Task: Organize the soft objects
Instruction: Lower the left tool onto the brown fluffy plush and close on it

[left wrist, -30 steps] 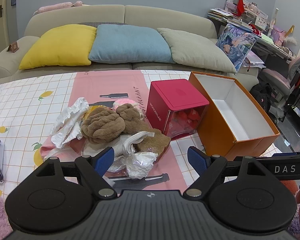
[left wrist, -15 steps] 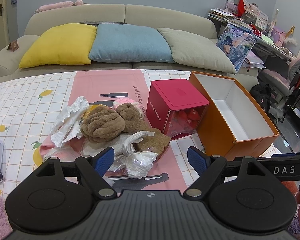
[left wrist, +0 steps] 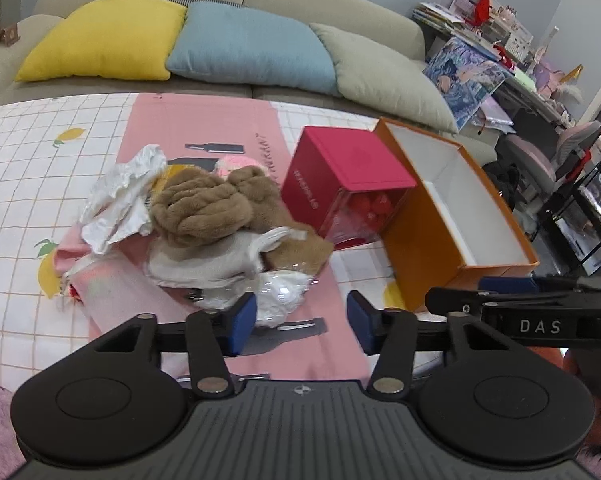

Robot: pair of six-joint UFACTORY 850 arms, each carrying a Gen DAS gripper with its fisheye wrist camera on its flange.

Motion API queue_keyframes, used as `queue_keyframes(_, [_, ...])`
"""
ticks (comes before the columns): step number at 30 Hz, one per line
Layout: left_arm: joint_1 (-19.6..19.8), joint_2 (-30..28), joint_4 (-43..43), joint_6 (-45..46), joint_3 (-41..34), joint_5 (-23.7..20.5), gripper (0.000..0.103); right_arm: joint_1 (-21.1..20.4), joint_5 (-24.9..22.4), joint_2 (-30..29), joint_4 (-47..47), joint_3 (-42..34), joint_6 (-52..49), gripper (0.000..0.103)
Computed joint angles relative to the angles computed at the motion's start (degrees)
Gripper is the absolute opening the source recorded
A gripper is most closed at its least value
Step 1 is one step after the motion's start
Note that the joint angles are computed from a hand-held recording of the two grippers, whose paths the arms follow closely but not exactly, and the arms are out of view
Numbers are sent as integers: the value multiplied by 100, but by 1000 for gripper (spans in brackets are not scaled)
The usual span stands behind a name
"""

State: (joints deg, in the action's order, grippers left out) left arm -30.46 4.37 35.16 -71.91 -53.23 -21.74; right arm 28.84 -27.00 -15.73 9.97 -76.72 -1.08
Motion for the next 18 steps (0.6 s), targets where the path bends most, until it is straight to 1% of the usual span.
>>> queue_keyframes(1, [66,-2,-179,233,9,-4,50,13,-41,-65,69,-63,-146,69])
queue_keyframes(2, [124,-7,-289,395,22,2,47,28,-69,-141,169,-130,-337,66])
queue_keyframes(3, [167,-15,-277,440,33,9,47,49,-72,-216,235,-193,-500,62])
queue_keyframes(4, [219,-11,-217,479,47,18,47,73,-70,-289,257,-255,-625,60])
queue_keyframes(7, [257,-81,613,212,34,-66,47,142,0,-518,239,-435,-883,58])
queue_keyframes(9, [319,-166,1010,233,11,-73,49,178,31,-719,190,-609,-969,56])
queue_keyframes(12, [418,-352,1255,525,-82,-118,50,189,-44,-1043,293,-945,-1071,56])
queue_keyframes(14, [438,-494,1454,805,-161,-258,55,192,-64,-1224,386,-1132,-1176,55])
queue_keyframes(17, [425,-683,1703,1439,-237,-393,57,201,-96,-1468,341,-1382,-1243,56])
queue_keyframes(18, [401,-739,1836,1608,-253,-442,58,204,-106,-1544,330,-1455,-1283,58])
